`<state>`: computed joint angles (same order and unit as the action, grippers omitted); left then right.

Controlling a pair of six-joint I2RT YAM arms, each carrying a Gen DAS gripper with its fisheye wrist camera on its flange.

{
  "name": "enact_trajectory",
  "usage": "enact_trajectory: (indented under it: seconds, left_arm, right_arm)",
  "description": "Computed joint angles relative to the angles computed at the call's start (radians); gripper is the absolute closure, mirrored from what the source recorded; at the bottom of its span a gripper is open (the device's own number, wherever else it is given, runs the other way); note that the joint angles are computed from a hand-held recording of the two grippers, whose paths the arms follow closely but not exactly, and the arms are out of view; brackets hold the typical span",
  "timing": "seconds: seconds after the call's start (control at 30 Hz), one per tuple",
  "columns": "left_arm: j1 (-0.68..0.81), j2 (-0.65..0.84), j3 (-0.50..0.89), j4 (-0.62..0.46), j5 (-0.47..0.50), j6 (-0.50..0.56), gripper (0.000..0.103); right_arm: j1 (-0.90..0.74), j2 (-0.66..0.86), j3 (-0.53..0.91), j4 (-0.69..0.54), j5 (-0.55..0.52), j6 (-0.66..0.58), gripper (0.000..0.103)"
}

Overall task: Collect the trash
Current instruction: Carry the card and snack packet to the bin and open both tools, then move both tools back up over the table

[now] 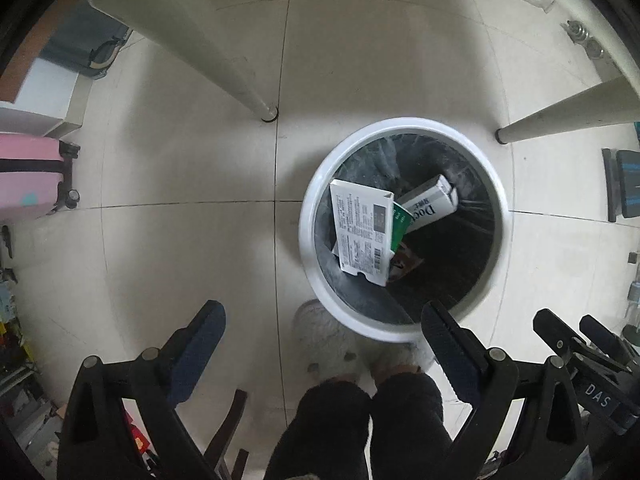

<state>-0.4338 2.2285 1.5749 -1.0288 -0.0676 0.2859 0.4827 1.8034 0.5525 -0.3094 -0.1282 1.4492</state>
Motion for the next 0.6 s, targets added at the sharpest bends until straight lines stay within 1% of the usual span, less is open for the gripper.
enact_trajectory:
  seconds: [0.17, 0.33, 0.5, 0.6]
  left_arm:
    - [0.002, -0.071, 0.02, -0.082, -0.001, 0.002, 0.003]
    - [0.013, -0.135, 0.089, -0.207, 0.014, 0.004, 0.003]
    - [0.026, -0.177, 0.22, -0.38, 0.025, 0.015, 0.003]
    - [0.036, -0.186, 0.328, -0.502, 0.033, 0.029, 0.003]
  right_arm:
    - [0.031, -0.142, 0.082, -0.245, 0.022, -0.002, 0.002]
    - [0.061, -0.281, 0.194, -0.493, 0.04, 0.014, 0.002]
    - [0.09, -0.345, 0.365, -0.734, 0.061, 0.03, 0.002]
    - [0.111, -0.366, 0.483, -0.87, 0.069, 0.041, 0.002]
